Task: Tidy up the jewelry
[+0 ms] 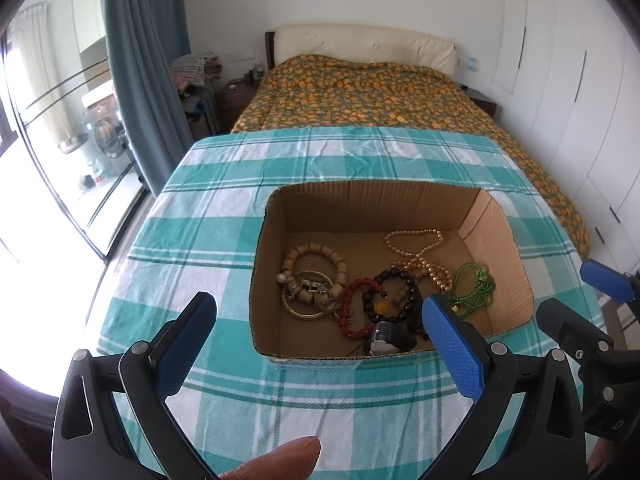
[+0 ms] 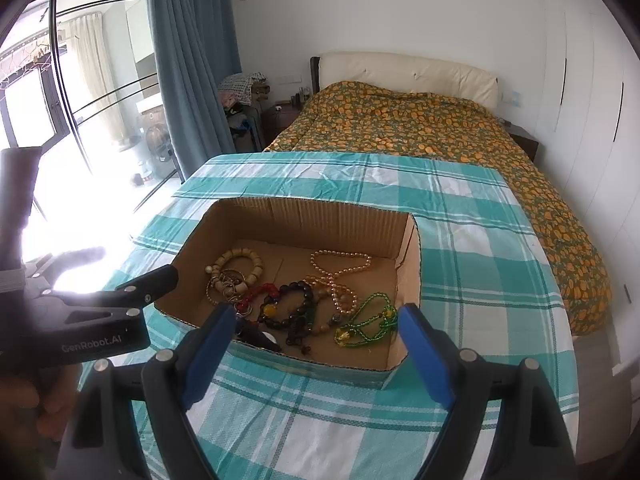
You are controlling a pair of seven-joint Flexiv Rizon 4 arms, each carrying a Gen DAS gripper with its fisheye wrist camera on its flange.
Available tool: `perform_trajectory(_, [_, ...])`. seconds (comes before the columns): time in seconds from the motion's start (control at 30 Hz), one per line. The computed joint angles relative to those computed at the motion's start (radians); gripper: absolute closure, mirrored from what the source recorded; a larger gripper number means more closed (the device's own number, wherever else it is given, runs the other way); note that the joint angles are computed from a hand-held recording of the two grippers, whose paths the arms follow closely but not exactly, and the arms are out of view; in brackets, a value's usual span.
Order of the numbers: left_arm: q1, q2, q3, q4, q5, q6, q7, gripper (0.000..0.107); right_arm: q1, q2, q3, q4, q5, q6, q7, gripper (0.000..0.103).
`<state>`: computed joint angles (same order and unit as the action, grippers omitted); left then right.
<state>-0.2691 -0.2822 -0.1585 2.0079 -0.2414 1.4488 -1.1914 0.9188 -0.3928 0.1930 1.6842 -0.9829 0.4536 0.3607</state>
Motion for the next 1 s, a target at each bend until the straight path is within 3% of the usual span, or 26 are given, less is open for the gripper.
perform_trajectory(0.8, [0.023,0.048,-0.025,0.033,-0.083,-0.016,0.049,0.004,0.018,-0.011,-0.005,-0.041,0.006,-0.031,-0.044,0.018])
perform_trajectory(1.0, [-0.010,0.049,0.023,0.019,-0.031,-0.032,-0.003,0.004,0.023,-0.012,-0.005,-0.047,0.006,-0.048,-0.054,0.018])
